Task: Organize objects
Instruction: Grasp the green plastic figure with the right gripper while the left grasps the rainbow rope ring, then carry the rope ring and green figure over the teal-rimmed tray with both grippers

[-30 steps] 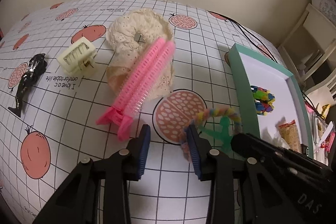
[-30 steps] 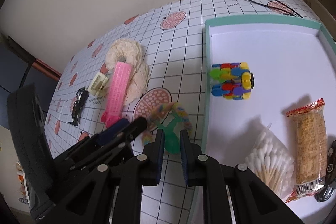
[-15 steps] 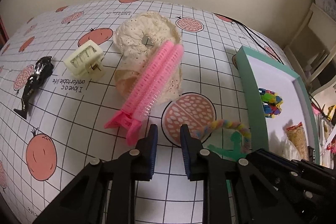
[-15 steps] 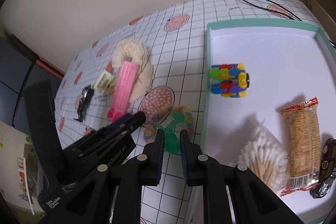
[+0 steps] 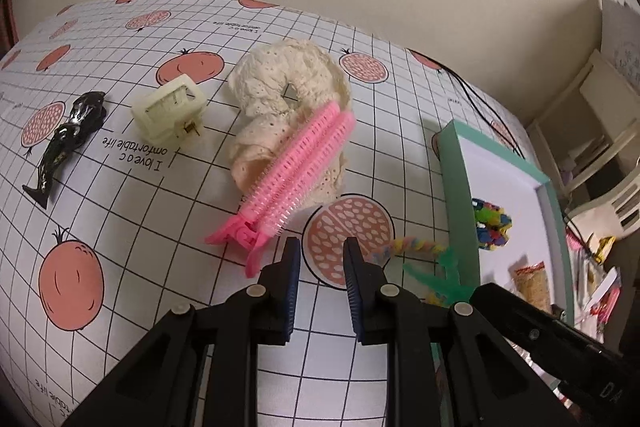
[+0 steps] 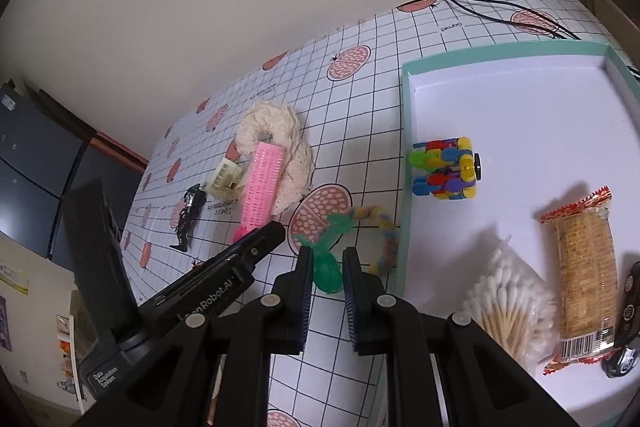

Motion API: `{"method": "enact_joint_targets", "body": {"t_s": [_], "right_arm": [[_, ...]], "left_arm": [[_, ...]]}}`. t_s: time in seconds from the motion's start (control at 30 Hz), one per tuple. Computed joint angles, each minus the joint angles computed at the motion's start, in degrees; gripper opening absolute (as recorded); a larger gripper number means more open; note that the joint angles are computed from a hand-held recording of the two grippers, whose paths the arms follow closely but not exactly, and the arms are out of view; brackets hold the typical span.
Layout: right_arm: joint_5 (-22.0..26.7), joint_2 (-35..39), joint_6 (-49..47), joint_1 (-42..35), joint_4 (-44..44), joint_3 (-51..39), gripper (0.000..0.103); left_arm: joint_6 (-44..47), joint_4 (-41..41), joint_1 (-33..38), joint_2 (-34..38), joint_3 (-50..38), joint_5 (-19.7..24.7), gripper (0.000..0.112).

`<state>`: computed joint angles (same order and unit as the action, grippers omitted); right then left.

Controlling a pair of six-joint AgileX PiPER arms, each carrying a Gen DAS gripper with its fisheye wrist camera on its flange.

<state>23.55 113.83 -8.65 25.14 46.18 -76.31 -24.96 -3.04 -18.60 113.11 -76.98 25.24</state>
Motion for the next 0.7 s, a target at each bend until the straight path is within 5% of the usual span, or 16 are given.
{"method": "enact_joint_targets", "body": {"t_s": [0.3, 0.47, 0.7], "right_arm": [[-1.47, -0.79, -0.53, 0.15, 0.13, 0.65, 0.016], [-4.62, -2.60, 10.21, 0.41, -10.88, 2.54, 0.016], [-8.19, -4.71, 14.02, -0.20, -14.03, 5.26, 0.016]], "left_arm": [[1.24, -3.45, 1.50, -1.34, 1.67, -1.48, 0.022], [3.35, -5.09, 1.39, -1.20, 1.44, -1.07, 0.022], [8.91, -7.66, -0.89, 0.70, -1.66, 1.90, 0.022]]}}
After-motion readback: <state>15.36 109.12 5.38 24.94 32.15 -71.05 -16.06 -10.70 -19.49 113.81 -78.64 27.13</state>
